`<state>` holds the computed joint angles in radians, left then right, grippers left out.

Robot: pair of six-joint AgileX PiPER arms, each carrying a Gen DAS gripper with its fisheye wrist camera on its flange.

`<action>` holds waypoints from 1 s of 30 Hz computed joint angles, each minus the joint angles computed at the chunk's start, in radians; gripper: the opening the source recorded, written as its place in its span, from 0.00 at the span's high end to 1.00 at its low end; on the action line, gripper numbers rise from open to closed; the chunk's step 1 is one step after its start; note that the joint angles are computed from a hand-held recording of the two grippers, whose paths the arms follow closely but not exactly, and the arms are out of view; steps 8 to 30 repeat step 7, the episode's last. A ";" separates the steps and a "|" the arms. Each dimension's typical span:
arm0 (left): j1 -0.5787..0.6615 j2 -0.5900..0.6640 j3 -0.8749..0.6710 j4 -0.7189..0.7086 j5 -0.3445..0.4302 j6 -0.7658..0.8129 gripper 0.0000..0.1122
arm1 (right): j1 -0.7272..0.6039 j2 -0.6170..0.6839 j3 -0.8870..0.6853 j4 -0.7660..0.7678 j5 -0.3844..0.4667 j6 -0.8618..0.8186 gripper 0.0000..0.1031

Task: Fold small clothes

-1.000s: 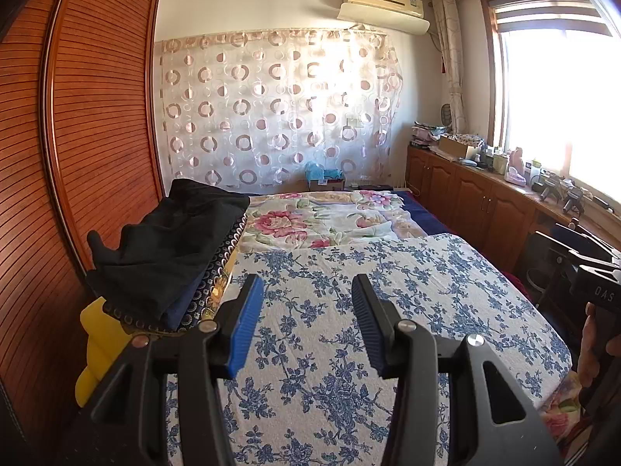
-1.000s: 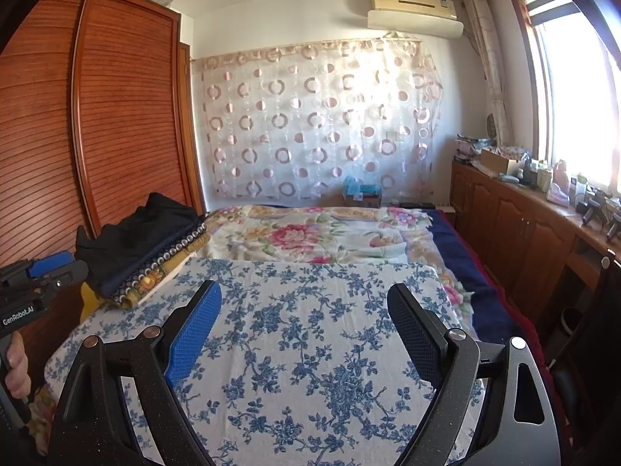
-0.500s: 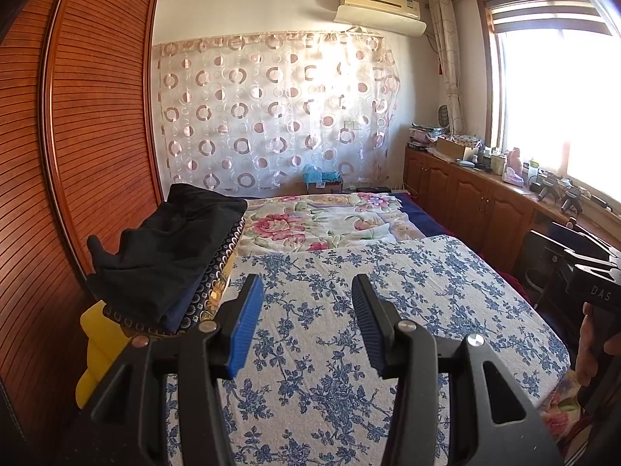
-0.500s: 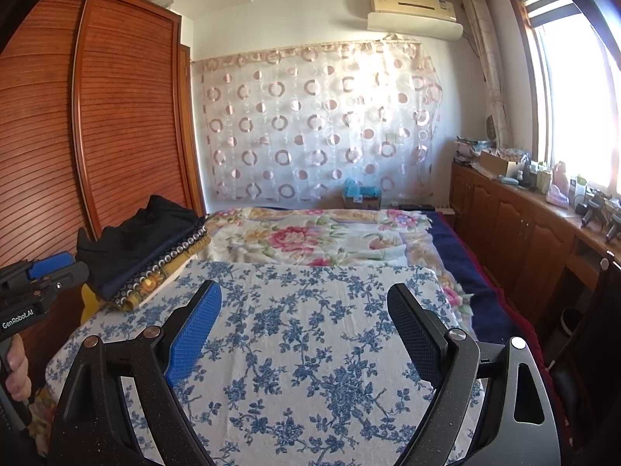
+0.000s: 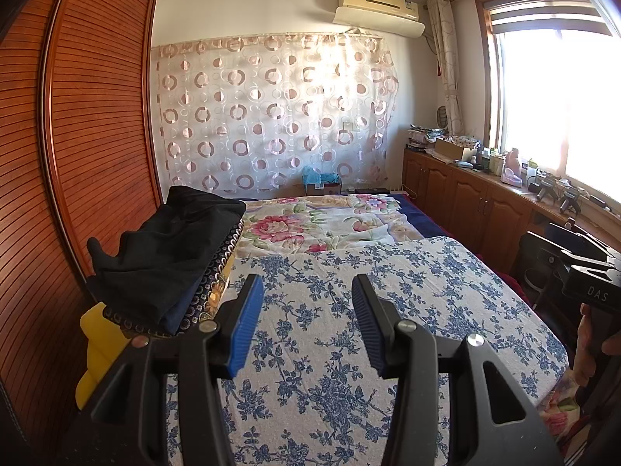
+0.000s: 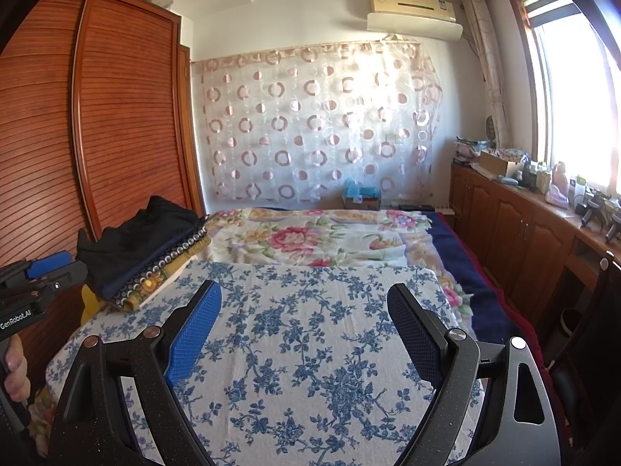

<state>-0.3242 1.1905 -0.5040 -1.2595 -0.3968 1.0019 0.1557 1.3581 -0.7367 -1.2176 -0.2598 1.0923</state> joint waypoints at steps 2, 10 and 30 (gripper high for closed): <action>0.001 0.000 -0.004 -0.010 0.002 0.012 0.58 | -0.001 -0.001 -0.001 -0.004 0.001 0.004 0.13; -0.002 0.001 0.000 0.000 -0.002 -0.001 0.58 | -0.001 0.000 -0.001 -0.006 -0.001 0.006 0.14; -0.002 0.001 0.000 0.000 -0.002 -0.001 0.58 | -0.001 0.000 -0.001 -0.006 -0.001 0.006 0.14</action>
